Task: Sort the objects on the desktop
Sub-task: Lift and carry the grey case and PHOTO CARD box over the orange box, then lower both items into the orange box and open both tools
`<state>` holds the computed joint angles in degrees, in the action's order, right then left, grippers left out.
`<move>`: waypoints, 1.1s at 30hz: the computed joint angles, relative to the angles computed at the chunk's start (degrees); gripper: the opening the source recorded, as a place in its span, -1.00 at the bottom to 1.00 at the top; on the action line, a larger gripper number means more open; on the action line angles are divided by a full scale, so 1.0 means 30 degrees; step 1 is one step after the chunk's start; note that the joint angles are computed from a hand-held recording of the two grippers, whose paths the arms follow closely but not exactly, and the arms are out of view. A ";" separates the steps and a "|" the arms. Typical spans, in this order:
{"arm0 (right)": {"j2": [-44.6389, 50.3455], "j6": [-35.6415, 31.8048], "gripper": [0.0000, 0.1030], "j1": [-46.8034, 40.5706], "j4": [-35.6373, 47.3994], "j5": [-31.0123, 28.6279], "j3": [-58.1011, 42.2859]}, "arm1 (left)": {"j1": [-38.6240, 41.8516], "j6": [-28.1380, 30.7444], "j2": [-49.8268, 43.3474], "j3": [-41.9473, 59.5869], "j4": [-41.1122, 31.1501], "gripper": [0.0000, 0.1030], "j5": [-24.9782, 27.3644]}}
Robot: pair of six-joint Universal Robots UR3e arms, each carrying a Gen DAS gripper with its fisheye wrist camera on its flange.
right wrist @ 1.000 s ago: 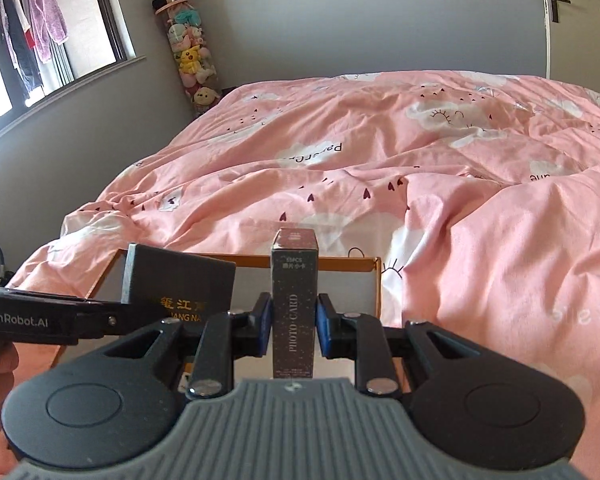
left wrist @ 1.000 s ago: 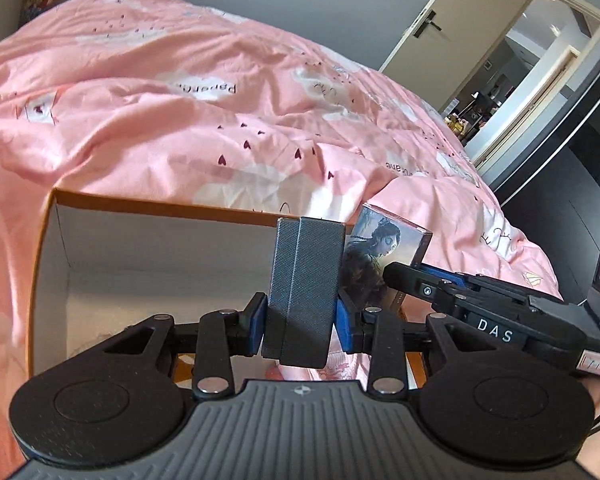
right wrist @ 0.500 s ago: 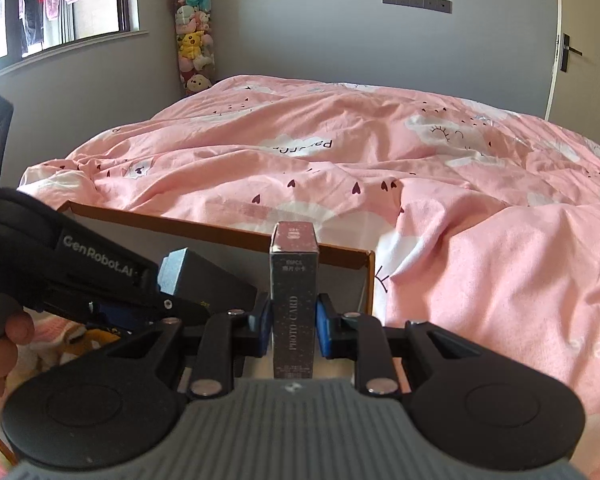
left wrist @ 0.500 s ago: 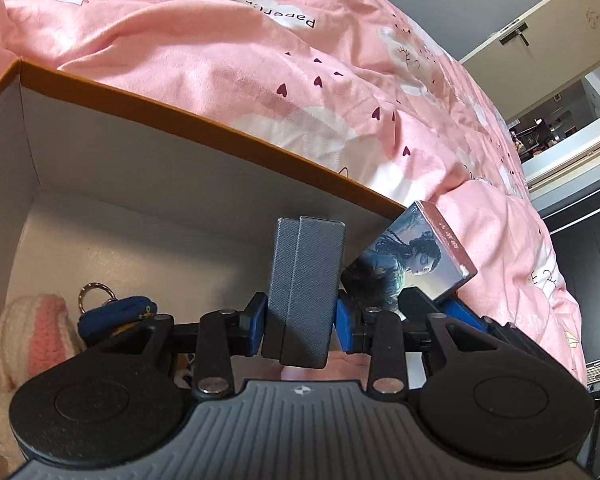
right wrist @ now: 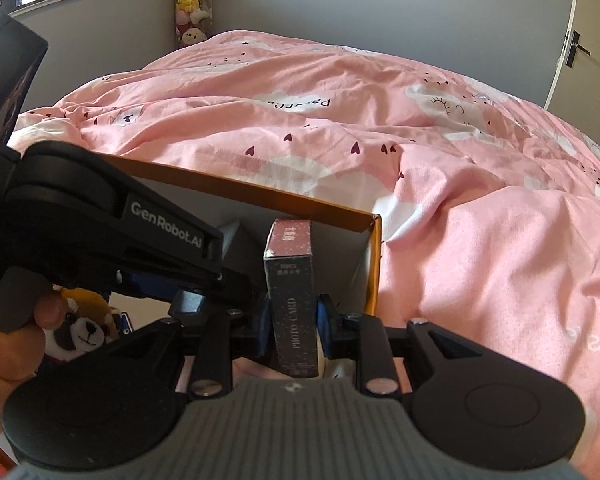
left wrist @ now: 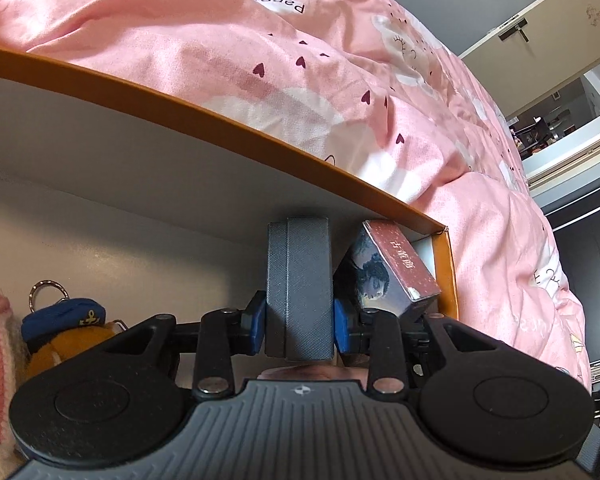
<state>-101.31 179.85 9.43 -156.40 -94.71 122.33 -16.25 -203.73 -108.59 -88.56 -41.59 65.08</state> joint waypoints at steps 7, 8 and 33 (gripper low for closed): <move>-0.0706 -0.0341 -0.42 -0.0721 0.1555 0.0805 -0.0461 | -0.0209 0.0308 -0.0497 0.0909 -0.0802 -0.26 -0.0179; -0.0913 -0.0397 -0.42 -0.0922 0.1827 0.1110 -0.0470 | -0.0166 0.0394 -0.0507 0.0978 -0.0892 -0.26 -0.0306; -0.4794 -0.0093 -0.44 -0.0942 0.3422 -0.0797 0.0378 | -0.0304 0.0950 -0.1155 0.1474 -0.0531 -0.07 -0.1788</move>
<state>-115.69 179.57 6.60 -146.14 -97.10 123.47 -17.16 -200.88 -112.06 -84.14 -43.18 59.71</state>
